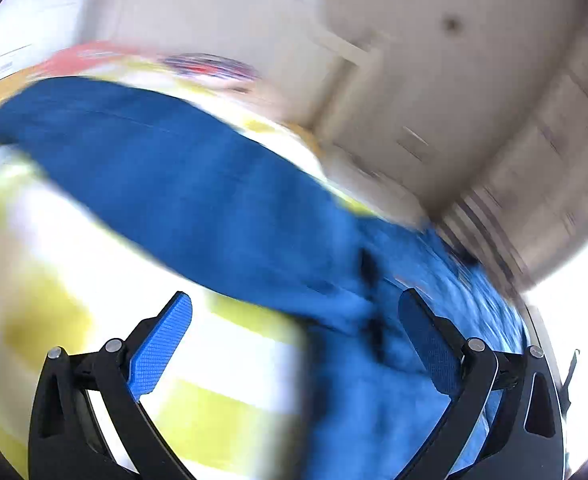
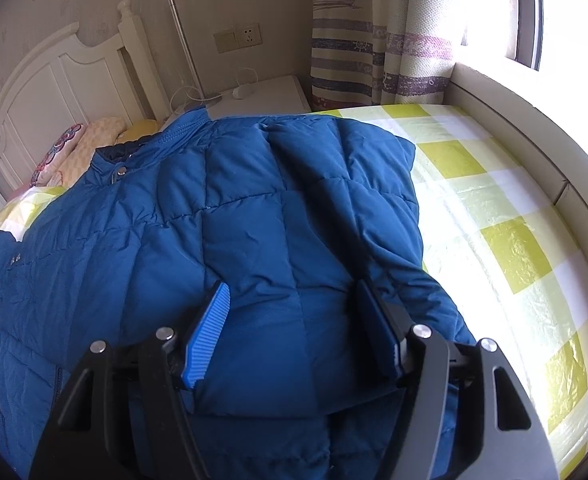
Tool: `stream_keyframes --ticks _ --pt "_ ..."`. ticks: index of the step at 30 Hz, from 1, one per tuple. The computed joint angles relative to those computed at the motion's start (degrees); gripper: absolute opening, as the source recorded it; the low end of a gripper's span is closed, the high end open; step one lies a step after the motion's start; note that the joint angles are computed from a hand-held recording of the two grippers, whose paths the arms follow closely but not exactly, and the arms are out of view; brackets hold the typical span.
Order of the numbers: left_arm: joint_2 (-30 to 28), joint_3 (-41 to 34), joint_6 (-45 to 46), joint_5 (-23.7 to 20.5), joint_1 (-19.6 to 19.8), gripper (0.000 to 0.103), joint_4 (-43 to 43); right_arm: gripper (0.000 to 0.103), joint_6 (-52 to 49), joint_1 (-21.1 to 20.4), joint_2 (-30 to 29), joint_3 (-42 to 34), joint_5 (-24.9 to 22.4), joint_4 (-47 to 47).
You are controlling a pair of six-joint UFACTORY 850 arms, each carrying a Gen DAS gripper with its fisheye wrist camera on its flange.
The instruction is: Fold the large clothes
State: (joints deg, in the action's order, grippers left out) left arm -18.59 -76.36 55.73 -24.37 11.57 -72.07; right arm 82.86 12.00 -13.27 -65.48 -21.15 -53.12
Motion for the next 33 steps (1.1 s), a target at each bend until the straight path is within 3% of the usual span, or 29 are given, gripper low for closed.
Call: stream_keyframes --ticks 5,9,12,15,17,18,20,22,25,28,33 --pt "-5.3 -8.0 -11.1 -2.8 9.4 0.098 2.4 0.066 -0.5 0.6 -0.5 -0.6 -1.8 0.0" --pt "-12.0 -15.0 -19.1 -10.4 14.7 0.087 1.0 0.066 -0.6 0.9 -0.7 -0.9 -2.5 -0.1" --pt "-15.2 -18.5 -20.5 -12.5 16.5 0.084 -1.5 0.066 -0.7 0.9 -0.7 -0.9 -2.6 -0.1" --pt "-16.8 -20.8 -24.3 -11.5 16.1 0.079 -2.0 0.066 -0.5 0.8 -0.6 -0.8 -2.3 -0.1" --pt "-19.3 -24.4 -27.6 -15.4 16.1 0.029 -1.2 0.067 -0.6 0.7 -0.5 -0.7 -2.0 -0.1" --pt "-19.9 -25.6 -29.0 -15.8 15.8 0.01 -0.6 0.067 -0.7 0.6 -0.5 -0.7 -1.7 0.0" --pt "-17.1 -23.5 -24.4 -11.7 14.4 0.006 -4.0 0.068 -0.6 0.5 -0.4 -0.5 -1.3 0.0" --pt "-13.8 -20.7 -13.3 -10.0 13.2 0.005 -12.0 0.069 -0.4 0.3 -0.1 -0.2 -0.5 -0.3" --pt "-9.2 -18.2 -3.1 -9.4 9.3 0.004 -15.8 0.07 0.0 0.1 0.2 0.2 0.4 -0.5" --pt "-5.8 -16.2 6.4 -15.9 3.7 0.004 -18.9 0.07 0.4 -0.1 0.4 0.4 1.1 -0.8" --pt "-3.8 -12.3 13.6 -19.1 -8.9 0.006 -15.4 0.07 1.0 -0.4 0.8 0.9 2.3 -0.8"
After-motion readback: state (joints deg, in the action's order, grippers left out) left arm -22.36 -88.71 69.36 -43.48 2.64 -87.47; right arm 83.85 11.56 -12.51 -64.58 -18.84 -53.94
